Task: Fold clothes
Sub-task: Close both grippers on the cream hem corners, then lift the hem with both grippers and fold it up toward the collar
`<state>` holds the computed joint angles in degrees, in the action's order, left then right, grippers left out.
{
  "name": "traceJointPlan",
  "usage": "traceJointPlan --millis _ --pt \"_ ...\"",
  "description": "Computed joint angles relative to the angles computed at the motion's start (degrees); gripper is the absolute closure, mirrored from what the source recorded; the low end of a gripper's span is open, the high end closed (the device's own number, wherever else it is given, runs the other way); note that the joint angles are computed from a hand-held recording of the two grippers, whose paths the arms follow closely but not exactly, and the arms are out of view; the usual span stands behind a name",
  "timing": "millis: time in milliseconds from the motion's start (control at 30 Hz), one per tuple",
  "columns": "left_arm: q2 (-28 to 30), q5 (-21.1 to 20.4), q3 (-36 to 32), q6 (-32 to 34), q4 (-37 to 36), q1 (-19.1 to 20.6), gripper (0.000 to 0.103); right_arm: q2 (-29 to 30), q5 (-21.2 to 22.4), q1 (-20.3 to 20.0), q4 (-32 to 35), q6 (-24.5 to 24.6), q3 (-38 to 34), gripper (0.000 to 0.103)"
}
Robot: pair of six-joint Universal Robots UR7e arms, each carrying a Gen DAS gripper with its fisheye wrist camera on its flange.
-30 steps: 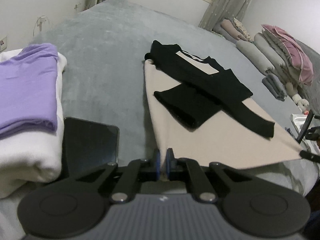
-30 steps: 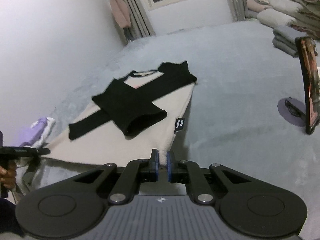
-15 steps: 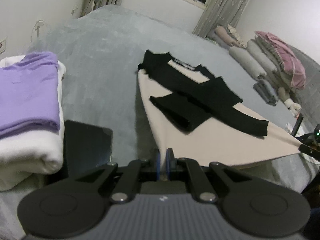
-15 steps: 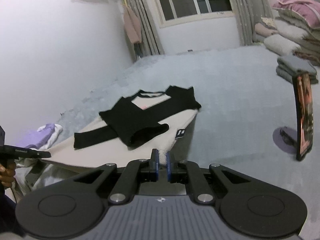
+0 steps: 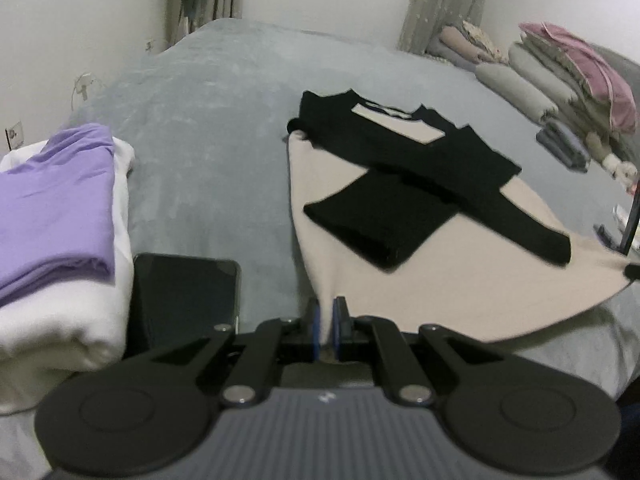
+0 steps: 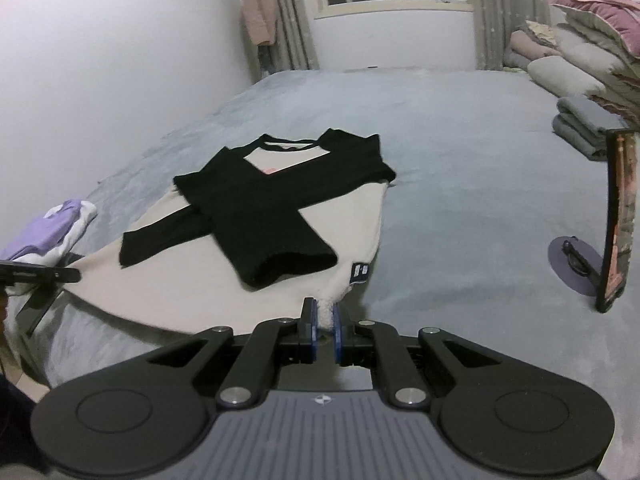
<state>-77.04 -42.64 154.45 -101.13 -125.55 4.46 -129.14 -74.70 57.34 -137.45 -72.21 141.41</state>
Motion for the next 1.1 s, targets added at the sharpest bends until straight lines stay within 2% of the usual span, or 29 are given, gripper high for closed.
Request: traceJointPlan --millis 200,333,533,667,767,933,1100 --pt "-0.8 1.47 -1.05 -1.32 1.22 0.99 0.098 2.04 -2.14 2.34 -6.04 2.94 1.18 0.094" --pt "-0.6 3.04 -2.34 -1.09 0.63 3.22 0.098 4.38 -4.21 5.22 -10.46 6.37 1.62 0.094" --pt "-0.87 6.56 -4.21 0.91 -3.32 9.77 0.097 11.83 -10.31 12.95 -20.43 15.0 0.69 0.094" --pt "0.75 8.8 -6.08 4.01 -8.24 15.43 0.097 16.74 -13.61 17.87 -23.53 20.37 -1.65 0.094" --pt "2.85 9.73 -7.74 6.61 -12.34 19.75 0.097 21.85 -16.81 20.85 -26.31 26.17 -3.69 0.094" --pt "5.62 10.71 -9.9 10.01 -18.65 24.85 0.097 27.34 -18.97 23.93 -28.64 34.65 -6.39 0.094" --pt "8.25 11.5 -12.11 13.62 -24.06 28.66 0.097 31.45 -20.99 24.79 -31.71 38.89 -8.02 0.094"
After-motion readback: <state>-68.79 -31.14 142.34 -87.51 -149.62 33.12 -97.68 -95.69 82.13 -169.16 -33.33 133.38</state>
